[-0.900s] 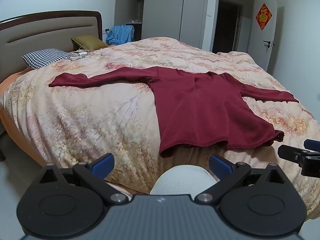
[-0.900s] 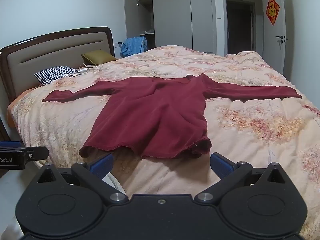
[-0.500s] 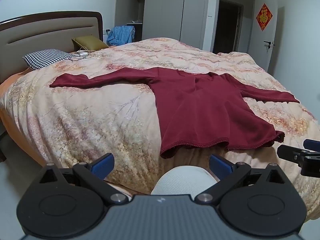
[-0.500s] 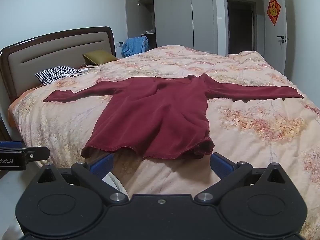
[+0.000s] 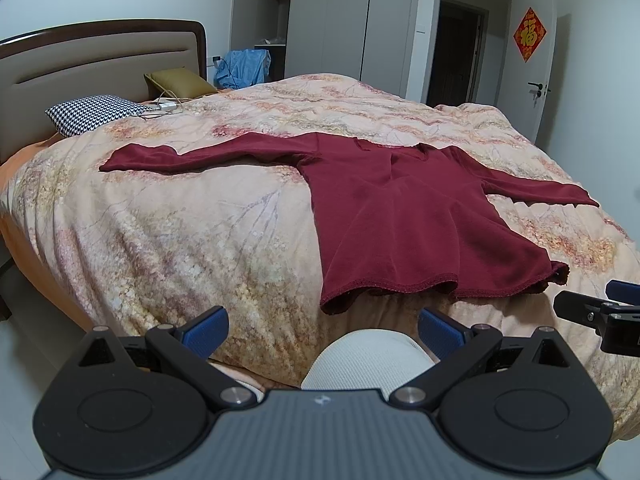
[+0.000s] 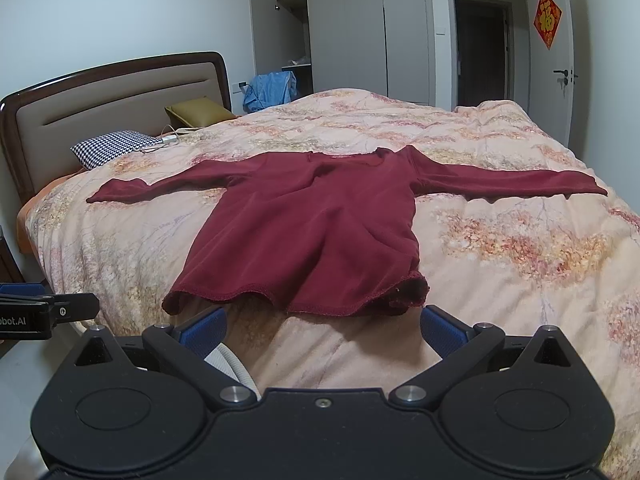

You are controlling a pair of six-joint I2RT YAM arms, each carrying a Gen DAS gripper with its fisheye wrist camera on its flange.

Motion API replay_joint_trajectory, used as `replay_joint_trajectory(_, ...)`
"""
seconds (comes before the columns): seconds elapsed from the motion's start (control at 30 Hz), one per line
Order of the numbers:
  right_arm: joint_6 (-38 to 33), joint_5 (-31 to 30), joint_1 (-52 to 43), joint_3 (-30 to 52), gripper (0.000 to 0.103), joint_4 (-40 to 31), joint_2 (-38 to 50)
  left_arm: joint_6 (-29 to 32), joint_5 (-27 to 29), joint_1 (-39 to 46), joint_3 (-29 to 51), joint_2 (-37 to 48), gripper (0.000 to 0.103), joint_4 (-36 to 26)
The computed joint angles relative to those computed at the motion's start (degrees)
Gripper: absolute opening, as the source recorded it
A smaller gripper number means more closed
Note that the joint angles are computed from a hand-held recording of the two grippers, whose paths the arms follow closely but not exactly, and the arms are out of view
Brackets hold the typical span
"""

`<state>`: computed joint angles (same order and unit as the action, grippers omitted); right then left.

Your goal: Fold small clothes

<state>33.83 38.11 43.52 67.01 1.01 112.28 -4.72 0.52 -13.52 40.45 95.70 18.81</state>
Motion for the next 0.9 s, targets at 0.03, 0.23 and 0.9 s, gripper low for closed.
replay_joint_trajectory(0.03,0.0,0.0,0.0,0.0,0.103,0.1,0.0,0.0,0.0,0.0,0.0,0.0,0.103,0.1)
replay_joint_trajectory(0.23,-0.1,-0.1,0.0,-0.2,0.103,0.2,-0.1,-0.1,-0.1,-0.1,-0.1,0.0,0.103,0.0)
replay_joint_trajectory(0.9,0.2,-0.3,0.0,-0.4,0.103,0.2,-0.3,-0.2,0.0,0.0,0.0,0.3,0.103,-0.1)
